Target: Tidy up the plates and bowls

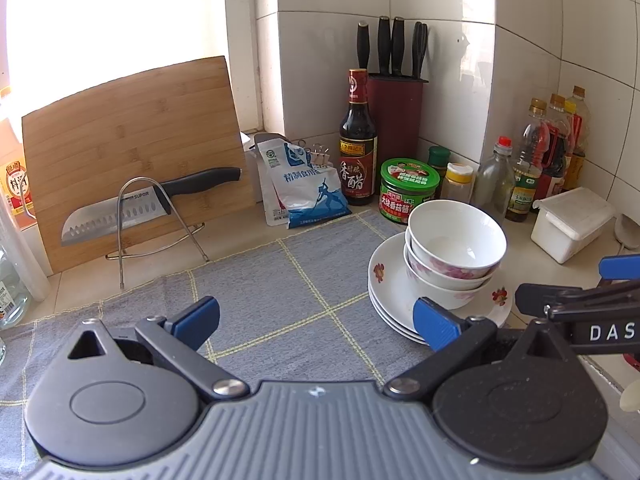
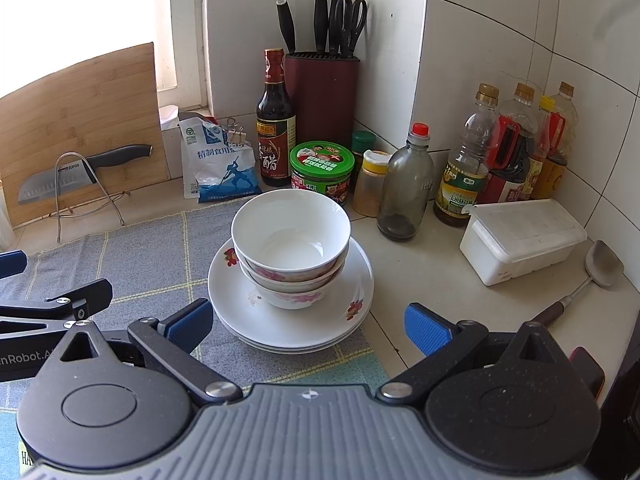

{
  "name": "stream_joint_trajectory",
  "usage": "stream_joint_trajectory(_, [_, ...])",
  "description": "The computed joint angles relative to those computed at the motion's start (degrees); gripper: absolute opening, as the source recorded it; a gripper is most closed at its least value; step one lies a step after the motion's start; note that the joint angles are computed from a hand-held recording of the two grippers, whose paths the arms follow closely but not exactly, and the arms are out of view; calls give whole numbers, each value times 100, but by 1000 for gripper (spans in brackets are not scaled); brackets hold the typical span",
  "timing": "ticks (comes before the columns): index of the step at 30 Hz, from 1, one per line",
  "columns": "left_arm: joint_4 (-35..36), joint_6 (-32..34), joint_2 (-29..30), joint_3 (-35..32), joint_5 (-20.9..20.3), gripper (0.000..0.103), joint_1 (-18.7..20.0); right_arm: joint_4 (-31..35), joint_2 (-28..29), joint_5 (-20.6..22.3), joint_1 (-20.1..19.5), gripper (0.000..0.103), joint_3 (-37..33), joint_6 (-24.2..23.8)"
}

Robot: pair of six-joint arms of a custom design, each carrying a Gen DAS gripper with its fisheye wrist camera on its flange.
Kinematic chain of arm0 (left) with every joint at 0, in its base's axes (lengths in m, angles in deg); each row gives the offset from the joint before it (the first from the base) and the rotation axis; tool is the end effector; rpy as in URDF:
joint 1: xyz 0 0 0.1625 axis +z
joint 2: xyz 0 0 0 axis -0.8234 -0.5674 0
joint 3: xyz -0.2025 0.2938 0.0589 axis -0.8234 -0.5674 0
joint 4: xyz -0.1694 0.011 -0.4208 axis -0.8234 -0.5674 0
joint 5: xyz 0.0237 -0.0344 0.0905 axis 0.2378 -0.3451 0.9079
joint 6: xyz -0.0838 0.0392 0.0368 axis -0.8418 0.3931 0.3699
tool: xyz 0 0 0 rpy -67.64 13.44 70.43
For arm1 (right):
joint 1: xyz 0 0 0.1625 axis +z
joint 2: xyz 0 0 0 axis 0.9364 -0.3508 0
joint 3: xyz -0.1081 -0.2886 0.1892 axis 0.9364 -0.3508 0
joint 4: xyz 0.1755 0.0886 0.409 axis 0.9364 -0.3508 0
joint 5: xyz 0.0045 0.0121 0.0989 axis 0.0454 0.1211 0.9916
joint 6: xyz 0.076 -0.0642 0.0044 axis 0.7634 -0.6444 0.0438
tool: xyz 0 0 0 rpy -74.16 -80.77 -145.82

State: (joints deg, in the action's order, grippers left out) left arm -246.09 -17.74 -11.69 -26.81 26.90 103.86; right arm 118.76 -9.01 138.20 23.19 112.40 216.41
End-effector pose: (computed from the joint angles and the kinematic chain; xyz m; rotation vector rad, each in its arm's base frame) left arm -0.3669 -0.7373 0.0476 0.5648 2.1460 -1.0674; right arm 0.1192 -0.7165 0.3116 0.4922 -2.1974 0.9443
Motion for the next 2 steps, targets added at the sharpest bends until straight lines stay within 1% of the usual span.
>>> stream_joint_trajectory(2, [14,-13,-1,-7,-7,102,7,1,2,0,0,103,-3,-1])
